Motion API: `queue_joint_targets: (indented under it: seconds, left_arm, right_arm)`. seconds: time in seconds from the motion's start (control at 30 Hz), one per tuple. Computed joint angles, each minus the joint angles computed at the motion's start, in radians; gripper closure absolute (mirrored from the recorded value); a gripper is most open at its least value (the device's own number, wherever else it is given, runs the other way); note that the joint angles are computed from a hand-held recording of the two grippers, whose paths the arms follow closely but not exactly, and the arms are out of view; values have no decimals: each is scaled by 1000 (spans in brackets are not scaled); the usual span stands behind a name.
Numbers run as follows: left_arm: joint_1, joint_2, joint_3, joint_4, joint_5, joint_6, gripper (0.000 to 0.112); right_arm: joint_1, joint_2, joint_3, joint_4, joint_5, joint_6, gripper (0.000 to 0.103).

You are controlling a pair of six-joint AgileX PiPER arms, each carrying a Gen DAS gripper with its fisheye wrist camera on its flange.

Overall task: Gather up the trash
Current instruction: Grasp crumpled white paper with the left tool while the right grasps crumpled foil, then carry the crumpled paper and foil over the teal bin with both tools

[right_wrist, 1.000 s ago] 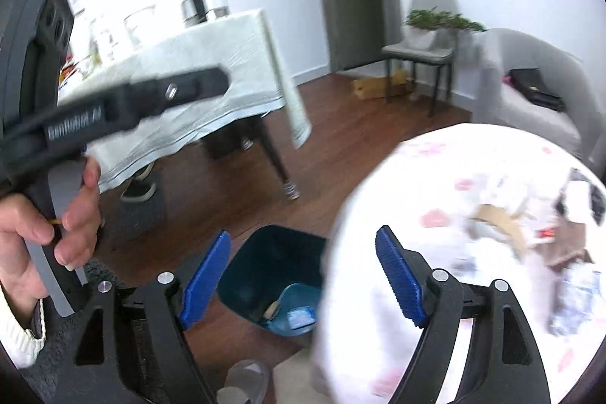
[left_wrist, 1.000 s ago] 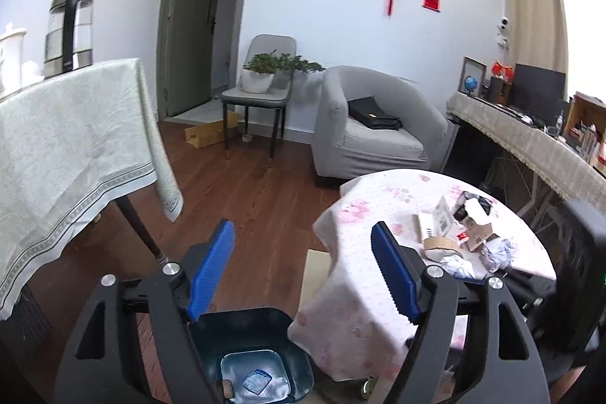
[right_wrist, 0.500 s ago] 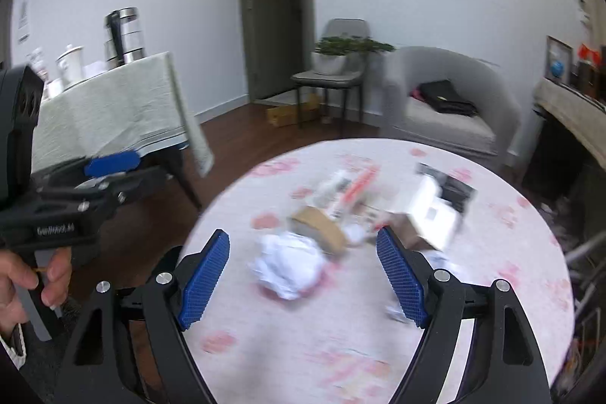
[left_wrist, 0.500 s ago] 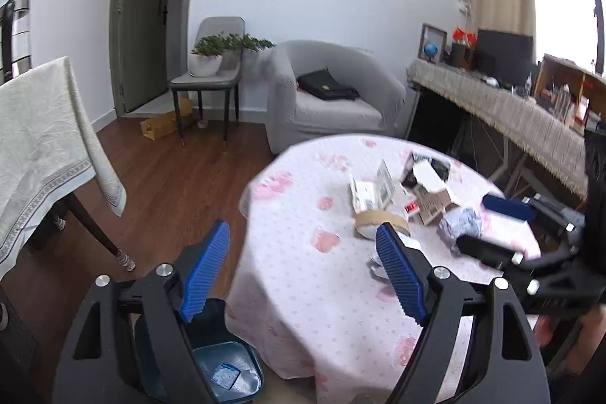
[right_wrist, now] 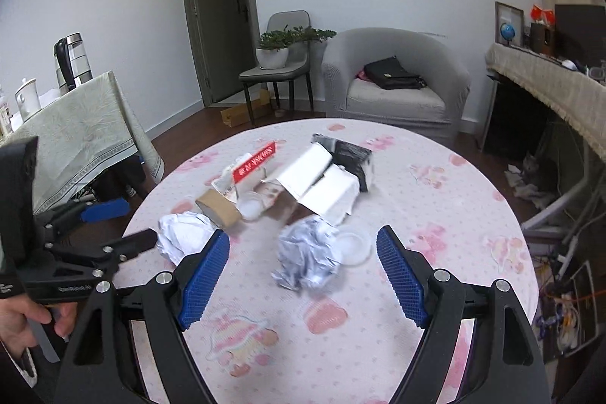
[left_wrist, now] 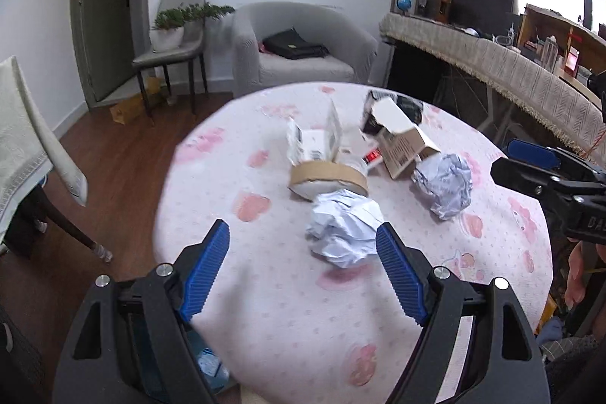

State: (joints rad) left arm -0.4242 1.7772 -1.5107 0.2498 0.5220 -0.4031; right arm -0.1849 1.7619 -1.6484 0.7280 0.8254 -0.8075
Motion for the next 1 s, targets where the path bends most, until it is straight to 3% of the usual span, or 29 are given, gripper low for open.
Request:
queue_joint_targets:
  seconds: [0.2,0.3,0.37,0.4,0.5,0.57,0.73,1.0]
  left_arm:
    - [-16,79,-84,-66,27,62,32]
    - [-13,113,-125,-109,42,83,40]
    - [-10,130,-145,-133,48,85,45]
    - [-8,137,-157,-139,57,83,53]
    - [0,162,-198,-164,90,101,59]
    - [14,163,-192,-206,79,118,61]
    - [11,147,-172,-132,67,60,62]
    - [57,111,-139,-253,33,128,62]
  right_arm:
    - [9,74,-80,-50,58,42,22]
    - [33,98,-104,-90,62,43,23]
    - [39,114,-122,-90,79,36,32]
    - [44,125,-133,-100,83,44,34]
    - [64,169,-193,-140,96,88,41]
    - [82,211,-253,-177,126,127,51]
    - [80,220,-285,-208,158,139,53]
    - [53,223,-317,-131,237,120,53]
